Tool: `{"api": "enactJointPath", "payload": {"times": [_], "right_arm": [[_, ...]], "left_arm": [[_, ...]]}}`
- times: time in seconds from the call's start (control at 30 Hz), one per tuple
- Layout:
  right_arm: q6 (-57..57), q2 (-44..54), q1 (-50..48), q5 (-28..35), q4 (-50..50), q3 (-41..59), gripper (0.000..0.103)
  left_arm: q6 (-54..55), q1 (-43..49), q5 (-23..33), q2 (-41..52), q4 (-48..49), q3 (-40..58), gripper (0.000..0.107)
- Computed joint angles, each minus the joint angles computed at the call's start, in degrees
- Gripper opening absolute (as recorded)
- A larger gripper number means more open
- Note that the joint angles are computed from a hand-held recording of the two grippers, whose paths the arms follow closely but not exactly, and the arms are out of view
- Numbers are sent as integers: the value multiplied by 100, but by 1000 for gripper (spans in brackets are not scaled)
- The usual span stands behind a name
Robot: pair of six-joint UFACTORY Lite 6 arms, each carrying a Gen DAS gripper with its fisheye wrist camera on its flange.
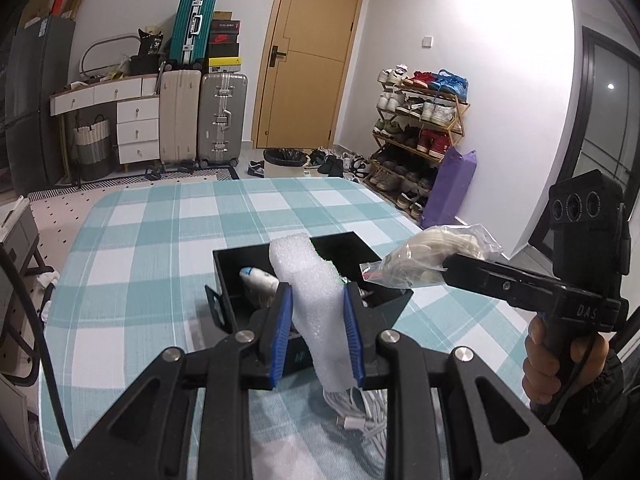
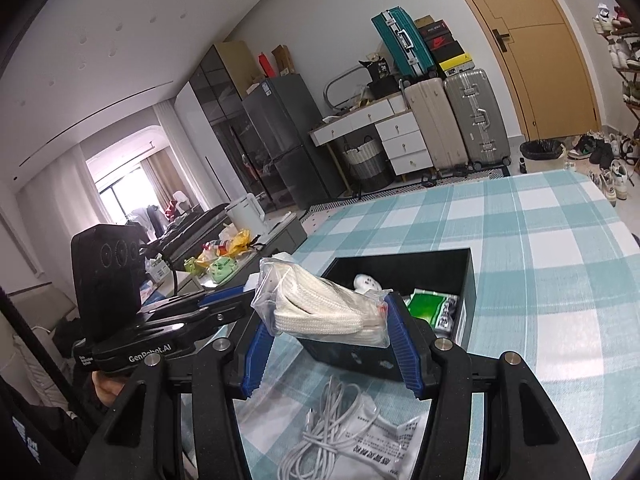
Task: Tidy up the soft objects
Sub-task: 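Carry the foam sheet and clear bag with both grippers over the black box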
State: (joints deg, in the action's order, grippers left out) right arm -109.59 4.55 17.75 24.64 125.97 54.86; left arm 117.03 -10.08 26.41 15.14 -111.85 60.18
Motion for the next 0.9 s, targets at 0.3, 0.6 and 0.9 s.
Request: {"api": "enactJointPath", "payload": {"times": [0.3, 0.6, 0.9], "right_arm": [[-137, 462, 7, -126, 220, 519, 54], [-7, 1015, 7, -219, 171, 1015, 54], [461, 1670, -69, -316, -245, 1664, 54]], "left_arm": [[27, -153, -218, 555, -175, 645, 24], [-73, -269, -474, 1199, -161, 1296, 24], [-194, -267, -609, 1634, -77, 1726, 24]]}}
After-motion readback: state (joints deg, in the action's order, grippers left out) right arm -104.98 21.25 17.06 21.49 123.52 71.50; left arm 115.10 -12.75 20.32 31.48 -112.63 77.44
